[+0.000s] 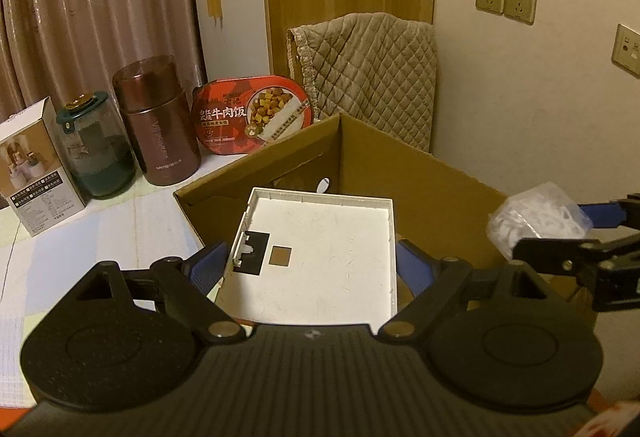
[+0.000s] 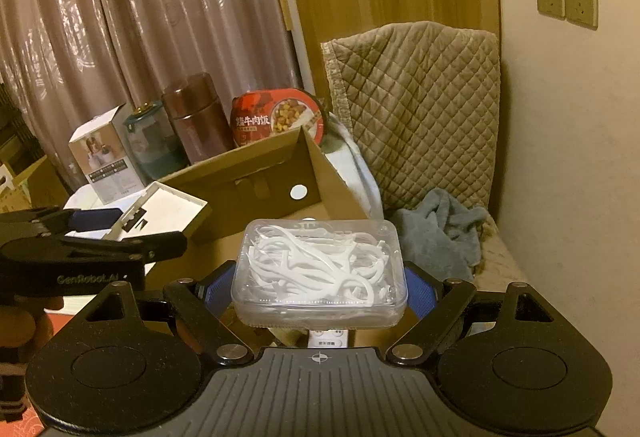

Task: Organize rigid objects
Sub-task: 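Lower the tray and floss box into the box and open both tools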

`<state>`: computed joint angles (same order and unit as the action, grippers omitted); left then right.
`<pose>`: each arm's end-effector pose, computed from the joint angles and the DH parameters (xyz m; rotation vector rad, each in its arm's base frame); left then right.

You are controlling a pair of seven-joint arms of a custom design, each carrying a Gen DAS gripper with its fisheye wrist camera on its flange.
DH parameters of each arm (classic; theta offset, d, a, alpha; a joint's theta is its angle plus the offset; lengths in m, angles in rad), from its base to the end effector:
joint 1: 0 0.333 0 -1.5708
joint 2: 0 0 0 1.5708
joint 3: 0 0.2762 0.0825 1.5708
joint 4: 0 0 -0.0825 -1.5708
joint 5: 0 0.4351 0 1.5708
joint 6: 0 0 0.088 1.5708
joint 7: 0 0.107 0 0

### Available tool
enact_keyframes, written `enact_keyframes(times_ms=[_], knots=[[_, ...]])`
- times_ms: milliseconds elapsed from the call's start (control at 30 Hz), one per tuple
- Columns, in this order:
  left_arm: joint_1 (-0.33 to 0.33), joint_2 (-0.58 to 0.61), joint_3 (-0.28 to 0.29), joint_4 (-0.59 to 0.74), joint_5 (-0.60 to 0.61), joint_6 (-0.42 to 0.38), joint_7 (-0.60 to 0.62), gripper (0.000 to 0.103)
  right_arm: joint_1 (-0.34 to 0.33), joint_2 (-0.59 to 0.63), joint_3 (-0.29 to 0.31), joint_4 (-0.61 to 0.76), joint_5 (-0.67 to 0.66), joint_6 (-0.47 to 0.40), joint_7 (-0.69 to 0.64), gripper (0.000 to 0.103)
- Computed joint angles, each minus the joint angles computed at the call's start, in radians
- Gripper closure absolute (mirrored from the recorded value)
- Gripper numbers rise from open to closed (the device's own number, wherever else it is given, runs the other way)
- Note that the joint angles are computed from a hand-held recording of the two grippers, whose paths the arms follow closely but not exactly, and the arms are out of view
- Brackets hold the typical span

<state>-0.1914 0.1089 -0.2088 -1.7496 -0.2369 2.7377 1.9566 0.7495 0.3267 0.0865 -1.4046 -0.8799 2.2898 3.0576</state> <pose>0.6416 -0.2552 0.5541 -1.1586 2.1957 -1.0198 0.5171 0.5325 0.5443 -1.3998 1.8110 -0.6551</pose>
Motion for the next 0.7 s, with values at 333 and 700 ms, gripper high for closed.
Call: enact_keyframes(times_ms=[333, 700], knots=[[0.003, 0.037, 0.006, 0.046, 0.024, -0.01, -0.037, 0.019, 0.0, -0.001, 0.0, -0.002, 0.008, -0.002, 0.002, 0.021], [0.034, -0.067, 0.017, -0.044, -0.076, 0.015, -0.046, 0.019, -0.003, 0.025, 0.001, 0.027, 0.022, 0.009, -0.014, 0.021]])
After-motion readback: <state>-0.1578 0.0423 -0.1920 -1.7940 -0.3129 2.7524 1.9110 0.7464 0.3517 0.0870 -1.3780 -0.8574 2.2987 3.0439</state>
